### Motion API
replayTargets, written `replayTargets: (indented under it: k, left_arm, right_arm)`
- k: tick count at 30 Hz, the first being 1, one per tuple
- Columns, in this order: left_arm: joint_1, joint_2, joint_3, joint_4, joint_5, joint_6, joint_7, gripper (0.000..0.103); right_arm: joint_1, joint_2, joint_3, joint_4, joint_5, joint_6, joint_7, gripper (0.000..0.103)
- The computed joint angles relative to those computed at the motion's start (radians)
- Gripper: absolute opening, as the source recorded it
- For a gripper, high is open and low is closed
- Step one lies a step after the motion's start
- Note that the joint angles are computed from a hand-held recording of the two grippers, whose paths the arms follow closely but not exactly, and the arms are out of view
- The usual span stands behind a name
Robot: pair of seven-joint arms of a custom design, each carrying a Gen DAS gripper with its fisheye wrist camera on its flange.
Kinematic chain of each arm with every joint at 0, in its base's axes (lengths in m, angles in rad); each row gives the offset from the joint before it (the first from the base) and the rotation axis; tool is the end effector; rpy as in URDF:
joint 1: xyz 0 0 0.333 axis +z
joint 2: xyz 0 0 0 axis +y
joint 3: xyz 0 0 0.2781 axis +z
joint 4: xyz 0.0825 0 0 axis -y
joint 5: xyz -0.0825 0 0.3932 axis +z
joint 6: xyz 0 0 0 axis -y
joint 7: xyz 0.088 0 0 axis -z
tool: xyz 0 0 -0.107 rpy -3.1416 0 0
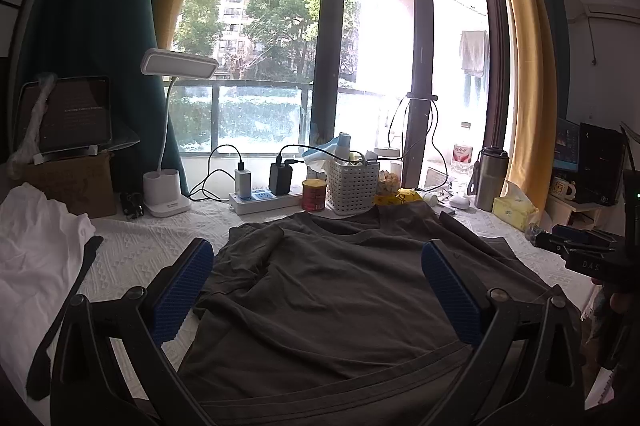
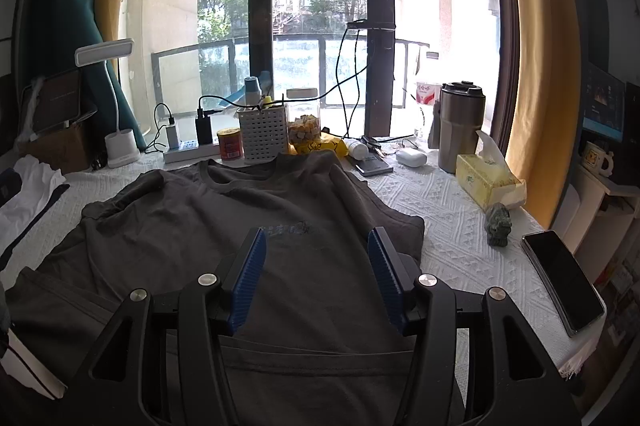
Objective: Fold small clothes
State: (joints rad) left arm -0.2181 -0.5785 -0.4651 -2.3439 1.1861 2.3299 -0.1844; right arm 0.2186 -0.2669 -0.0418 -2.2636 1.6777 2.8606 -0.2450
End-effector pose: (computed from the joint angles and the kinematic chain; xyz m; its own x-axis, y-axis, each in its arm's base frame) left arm 0.3558 -0.3012 0.5569 0.3022 -0.9486 0.0942 -0.2144 -0.1639 -0.9629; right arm 0.5137 0.0355 0.4771 0.4677 -0.8839 0.0073 -0.3213 -0.1778 -0.9301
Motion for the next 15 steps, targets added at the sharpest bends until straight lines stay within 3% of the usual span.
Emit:
replayTargets:
  k: [15]
  left_arm:
    - [0.002,0.004,0.011,0.0,-0.003,0.009,0.009,0.102]
  right_arm:
    - [0.001,0.021,0.002,0.014,-0.019,0.004,0.02,0.056]
